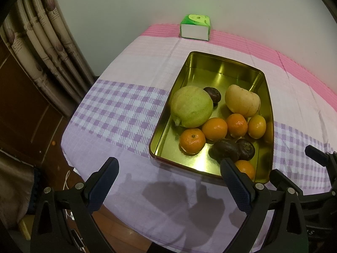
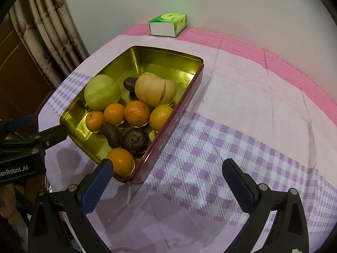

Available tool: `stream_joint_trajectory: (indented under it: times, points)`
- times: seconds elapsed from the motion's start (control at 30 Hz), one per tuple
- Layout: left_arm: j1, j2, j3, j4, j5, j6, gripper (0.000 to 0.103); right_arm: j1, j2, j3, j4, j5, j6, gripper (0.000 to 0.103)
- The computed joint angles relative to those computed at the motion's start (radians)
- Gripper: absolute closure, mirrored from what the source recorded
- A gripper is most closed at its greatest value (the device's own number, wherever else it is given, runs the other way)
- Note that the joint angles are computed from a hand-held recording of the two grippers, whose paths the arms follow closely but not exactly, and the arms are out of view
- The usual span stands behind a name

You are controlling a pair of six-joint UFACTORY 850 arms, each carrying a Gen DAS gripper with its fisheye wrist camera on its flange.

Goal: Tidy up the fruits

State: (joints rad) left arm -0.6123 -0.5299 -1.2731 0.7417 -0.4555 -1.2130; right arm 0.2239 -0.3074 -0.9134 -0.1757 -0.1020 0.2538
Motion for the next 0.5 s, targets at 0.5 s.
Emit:
stream_joint_trajectory:
  times: [0.5]
  points:
    - [-0.003,-0.004,-0.001,-0.002,0.006,0.03,0.006,0.005,0.001,0.0,-0.004,-0.002,0.008,0.0]
